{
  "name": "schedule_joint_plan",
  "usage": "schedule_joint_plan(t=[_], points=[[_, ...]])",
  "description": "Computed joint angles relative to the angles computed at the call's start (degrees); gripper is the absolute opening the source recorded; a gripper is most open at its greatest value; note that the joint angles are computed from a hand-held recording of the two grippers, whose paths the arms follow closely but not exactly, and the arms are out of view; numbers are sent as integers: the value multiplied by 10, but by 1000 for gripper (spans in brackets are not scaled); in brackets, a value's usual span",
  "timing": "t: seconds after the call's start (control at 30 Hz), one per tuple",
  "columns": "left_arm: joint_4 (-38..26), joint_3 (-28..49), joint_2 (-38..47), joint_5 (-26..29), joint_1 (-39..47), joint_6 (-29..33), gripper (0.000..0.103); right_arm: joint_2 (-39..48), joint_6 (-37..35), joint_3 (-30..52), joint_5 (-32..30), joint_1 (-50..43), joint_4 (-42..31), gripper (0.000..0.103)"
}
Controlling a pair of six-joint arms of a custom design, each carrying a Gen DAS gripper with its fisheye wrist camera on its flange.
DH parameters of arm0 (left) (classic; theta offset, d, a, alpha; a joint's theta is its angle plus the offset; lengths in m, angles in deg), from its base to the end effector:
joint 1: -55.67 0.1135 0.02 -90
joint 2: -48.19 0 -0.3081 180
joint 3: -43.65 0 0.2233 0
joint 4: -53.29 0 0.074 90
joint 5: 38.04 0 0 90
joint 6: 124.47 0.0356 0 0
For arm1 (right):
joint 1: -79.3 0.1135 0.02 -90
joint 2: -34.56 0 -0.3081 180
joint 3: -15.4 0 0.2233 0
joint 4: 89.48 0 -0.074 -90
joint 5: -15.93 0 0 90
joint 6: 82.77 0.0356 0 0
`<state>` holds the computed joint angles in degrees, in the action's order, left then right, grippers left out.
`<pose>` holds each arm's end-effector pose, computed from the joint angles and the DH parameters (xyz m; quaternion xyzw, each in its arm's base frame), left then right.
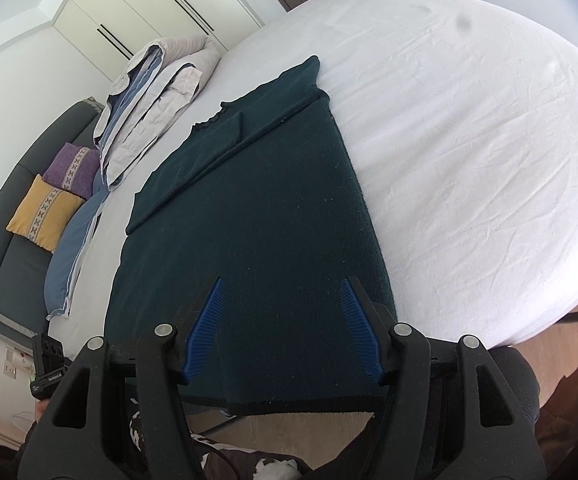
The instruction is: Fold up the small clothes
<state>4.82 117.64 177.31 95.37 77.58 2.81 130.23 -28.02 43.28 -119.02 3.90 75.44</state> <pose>0.3047 0.0962 0.0723 0.0800 0.9201 -0.3736 0.0857 0.0614 -0.1361 0.1149 0.2942 0.8744 0.1698 0.3465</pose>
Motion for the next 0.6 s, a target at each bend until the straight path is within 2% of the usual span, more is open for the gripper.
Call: schedule_joint_plan(t=[0.07,0.13,0.2,0.27,0.6], points=[[-3,4,2,5,-2,-5,59,-3,-9,7,4,-5,-18,59],[2,4,0,0,-9,-12,51,-8,-26,16,4,-14,-43,59],[6,9,5,-3,-26,-27,32,-11,-42,26,7,-24,-67,58],[5,8,10,-6,-33,-26,22,-15,-53,36,12,-32,-88,59],[32,-15,-5,13,-41,-36,8,8,-140,90,64,-99,-186,58]])
